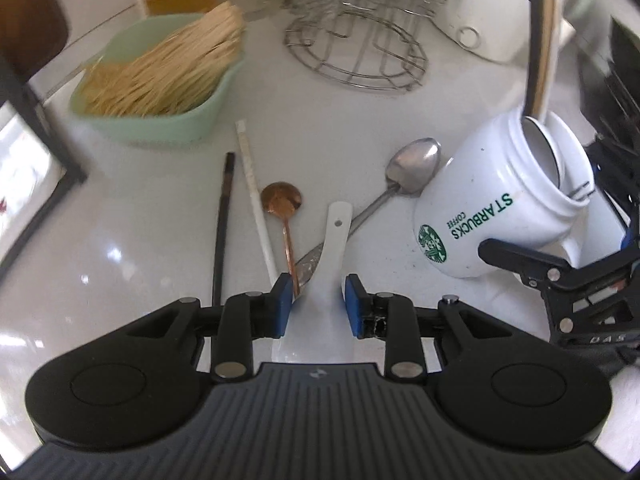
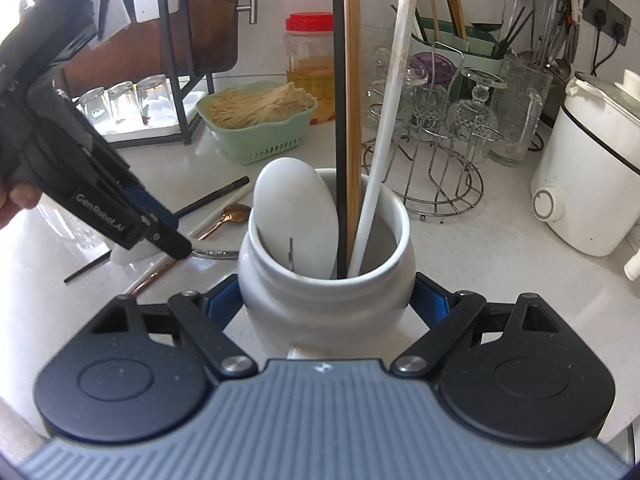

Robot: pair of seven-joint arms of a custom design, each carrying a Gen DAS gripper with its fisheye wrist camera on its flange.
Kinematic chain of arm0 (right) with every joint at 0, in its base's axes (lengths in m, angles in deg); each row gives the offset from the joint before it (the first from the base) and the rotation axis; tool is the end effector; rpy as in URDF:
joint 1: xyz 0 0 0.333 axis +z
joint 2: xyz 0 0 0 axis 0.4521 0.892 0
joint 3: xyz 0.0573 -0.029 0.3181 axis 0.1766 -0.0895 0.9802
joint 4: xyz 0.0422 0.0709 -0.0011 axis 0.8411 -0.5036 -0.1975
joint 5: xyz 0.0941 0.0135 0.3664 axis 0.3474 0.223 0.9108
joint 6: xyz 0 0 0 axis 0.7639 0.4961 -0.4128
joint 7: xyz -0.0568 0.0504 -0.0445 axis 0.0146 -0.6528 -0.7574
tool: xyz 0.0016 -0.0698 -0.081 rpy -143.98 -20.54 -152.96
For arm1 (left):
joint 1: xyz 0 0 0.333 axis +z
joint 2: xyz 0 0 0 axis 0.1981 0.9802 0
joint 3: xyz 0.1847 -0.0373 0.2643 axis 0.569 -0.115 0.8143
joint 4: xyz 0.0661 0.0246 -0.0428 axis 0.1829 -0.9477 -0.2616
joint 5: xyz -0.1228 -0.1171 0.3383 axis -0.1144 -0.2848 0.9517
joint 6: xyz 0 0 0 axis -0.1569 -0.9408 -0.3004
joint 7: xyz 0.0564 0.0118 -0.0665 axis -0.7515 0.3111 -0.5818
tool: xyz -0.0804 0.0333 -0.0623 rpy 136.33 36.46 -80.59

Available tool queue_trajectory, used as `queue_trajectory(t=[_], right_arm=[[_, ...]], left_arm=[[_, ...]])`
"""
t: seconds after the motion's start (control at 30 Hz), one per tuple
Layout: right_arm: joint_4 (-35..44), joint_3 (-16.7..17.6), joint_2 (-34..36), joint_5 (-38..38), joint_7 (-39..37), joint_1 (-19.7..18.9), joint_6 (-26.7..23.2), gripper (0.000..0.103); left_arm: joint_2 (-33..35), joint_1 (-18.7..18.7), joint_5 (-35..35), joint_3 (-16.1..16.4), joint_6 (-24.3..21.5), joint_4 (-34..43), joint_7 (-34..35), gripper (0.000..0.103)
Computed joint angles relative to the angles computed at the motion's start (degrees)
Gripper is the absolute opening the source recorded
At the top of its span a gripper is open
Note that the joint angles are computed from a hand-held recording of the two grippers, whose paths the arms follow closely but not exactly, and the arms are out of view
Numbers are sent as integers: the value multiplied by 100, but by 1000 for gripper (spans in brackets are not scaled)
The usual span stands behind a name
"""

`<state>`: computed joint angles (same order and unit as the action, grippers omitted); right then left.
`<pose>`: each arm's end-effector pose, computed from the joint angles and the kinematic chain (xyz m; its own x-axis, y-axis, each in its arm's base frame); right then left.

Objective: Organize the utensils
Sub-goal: 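Close the left gripper on the white ceramic spoon handle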

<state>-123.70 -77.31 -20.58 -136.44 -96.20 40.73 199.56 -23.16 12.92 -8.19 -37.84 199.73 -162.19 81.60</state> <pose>0.3907 0.2245 0.3805 0.0227 -0.9996 0.0144 -0.7310 -0.0264 -0.6819 0.5773 -0.0902 0.3573 -0.7111 -0.6929 0.1193 -0.6775 0.6300 -0.3796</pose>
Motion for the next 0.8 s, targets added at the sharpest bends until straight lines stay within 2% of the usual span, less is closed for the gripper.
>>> queue_trajectory(t=[0.2,0.57,0.8], right_arm=[[77,-51,90,-211,58,-20,117,91],[106,-109,121,-330,110,5,160,91],[107,-111,120,-332,116,14,154,91]], left_arm=[[-85,-81,236,15,512,-373,-162,32],[-214,-164,411,-23,635,-611,27,33],[-111,-127,12,-146,735,-393,450,33]])
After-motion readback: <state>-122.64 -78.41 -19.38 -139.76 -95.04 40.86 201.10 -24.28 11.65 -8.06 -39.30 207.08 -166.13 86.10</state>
